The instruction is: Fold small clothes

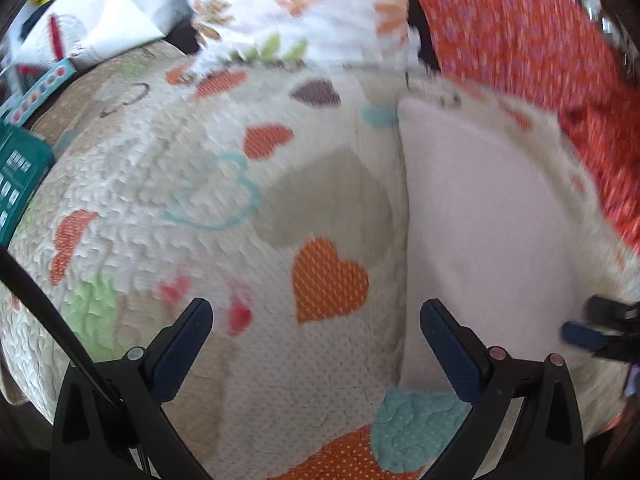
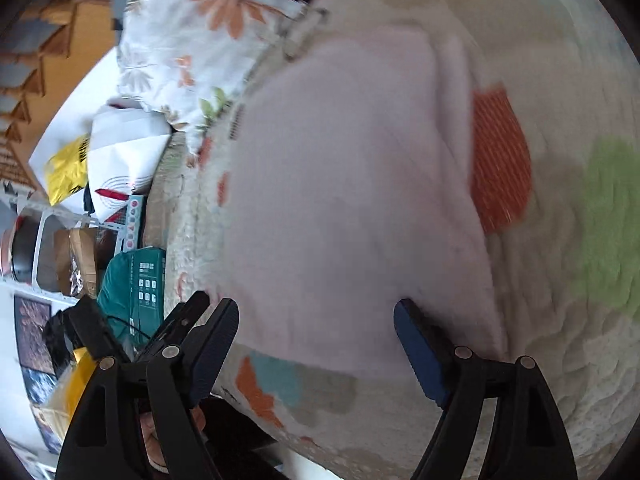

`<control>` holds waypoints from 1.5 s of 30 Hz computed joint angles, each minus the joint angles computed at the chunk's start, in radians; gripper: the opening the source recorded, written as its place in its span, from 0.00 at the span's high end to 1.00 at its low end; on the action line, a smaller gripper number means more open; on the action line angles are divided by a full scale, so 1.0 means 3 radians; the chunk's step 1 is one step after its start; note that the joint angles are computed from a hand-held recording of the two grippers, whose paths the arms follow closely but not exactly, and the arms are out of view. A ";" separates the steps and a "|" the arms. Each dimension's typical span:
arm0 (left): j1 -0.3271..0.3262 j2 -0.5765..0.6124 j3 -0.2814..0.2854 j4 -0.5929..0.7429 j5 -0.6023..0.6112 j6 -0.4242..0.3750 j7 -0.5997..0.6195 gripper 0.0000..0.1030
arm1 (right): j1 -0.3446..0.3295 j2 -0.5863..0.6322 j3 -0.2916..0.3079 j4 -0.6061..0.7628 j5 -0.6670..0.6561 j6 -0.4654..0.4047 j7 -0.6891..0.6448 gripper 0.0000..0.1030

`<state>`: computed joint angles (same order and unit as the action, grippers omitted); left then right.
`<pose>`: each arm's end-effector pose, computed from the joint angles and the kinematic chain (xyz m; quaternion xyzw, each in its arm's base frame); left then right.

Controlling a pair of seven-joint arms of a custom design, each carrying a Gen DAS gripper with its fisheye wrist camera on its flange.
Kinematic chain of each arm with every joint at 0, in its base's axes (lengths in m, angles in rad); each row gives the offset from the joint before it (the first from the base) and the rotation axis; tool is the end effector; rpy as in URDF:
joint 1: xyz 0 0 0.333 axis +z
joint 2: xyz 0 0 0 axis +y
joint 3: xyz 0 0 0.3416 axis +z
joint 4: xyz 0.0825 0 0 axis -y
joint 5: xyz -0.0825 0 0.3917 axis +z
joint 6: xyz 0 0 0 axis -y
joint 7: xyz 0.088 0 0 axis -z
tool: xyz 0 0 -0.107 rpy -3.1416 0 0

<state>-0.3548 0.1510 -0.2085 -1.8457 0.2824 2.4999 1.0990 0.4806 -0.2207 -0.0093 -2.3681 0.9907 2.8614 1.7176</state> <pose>0.5540 -0.3433 0.5221 -0.5858 0.7653 -0.2152 0.1577 0.4683 0.1868 0.4958 -0.4461 0.7914 0.1113 0.4029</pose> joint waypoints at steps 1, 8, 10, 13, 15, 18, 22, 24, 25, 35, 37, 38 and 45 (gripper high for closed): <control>-0.0021 0.0071 -0.0013 0.0069 0.0031 -0.0143 0.0062 0.00 | -0.0013 -0.0025 0.0015 -0.0014 -0.0045 0.0002 0.0033 0.19; -0.0040 -0.0009 0.0039 -0.0053 0.0087 0.0075 -0.0108 0.00 | -0.0386 -0.0264 0.0244 -0.0116 -0.1463 -0.0123 0.0986 0.18; -0.0066 -0.0126 0.0081 -0.0176 0.0406 0.0300 -0.0394 0.00 | -0.0630 -0.0364 0.0386 -0.0159 -0.2026 -0.0156 0.1370 0.18; -0.0083 -0.0352 0.0131 -0.0334 0.1448 0.0560 -0.1297 0.00 | -0.1078 -0.0409 0.0707 -0.0106 -0.2907 -0.0217 0.2035 0.18; -0.0004 -0.0493 0.0099 -0.0390 0.2042 0.0694 -0.1826 0.00 | -0.1483 -0.0469 0.1049 -0.0065 -0.3660 -0.0330 0.2563 0.18; 0.0142 -0.0661 -0.0003 -0.0406 0.2408 0.0694 -0.2270 0.00 | -0.1731 -0.0516 0.1306 -0.0025 -0.4315 -0.0547 0.3012 0.18; 0.0333 -0.0757 -0.0042 -0.0578 0.2064 0.1180 -0.2132 0.00 | -0.1626 -0.0458 0.1287 0.0067 -0.4617 -0.0727 0.3134 0.18; 0.0365 -0.0676 -0.0101 -0.0553 0.1714 0.1134 -0.1849 0.00 | -0.1622 -0.0436 0.1340 0.0137 -0.4868 -0.0872 0.3242 0.18; 0.0368 -0.0651 -0.0128 -0.0543 0.1600 0.1094 -0.1720 0.00 | -0.1591 -0.0414 0.1338 0.0170 -0.4944 -0.0926 0.3249 0.18; 0.0203 -0.0426 -0.0139 -0.0371 0.1729 0.0655 -0.1485 0.00 | -0.1214 -0.0144 0.1200 0.0420 -0.5423 -0.1338 0.3292 0.17; 0.0190 -0.0398 -0.0130 -0.0369 0.1530 0.0647 -0.1308 0.00 | -0.1125 -0.0119 0.1110 0.0424 -0.5401 -0.1349 0.3286 0.17; 0.0180 -0.0388 -0.0125 -0.0367 0.1460 0.0639 -0.1245 0.00 | -0.1081 -0.0118 0.1064 0.0418 -0.5391 -0.1346 0.3286 0.17; 0.0079 -0.0296 -0.0101 -0.0294 0.1265 0.0398 -0.0951 0.00 | -0.0785 -0.0099 0.0801 0.0415 -0.5462 -0.1380 0.3313 0.16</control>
<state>-0.3312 0.0621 -0.2387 -1.9339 0.6618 2.6192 0.8137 0.2450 -0.2504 0.2310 -2.2436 -0.6478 2.4475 2.7116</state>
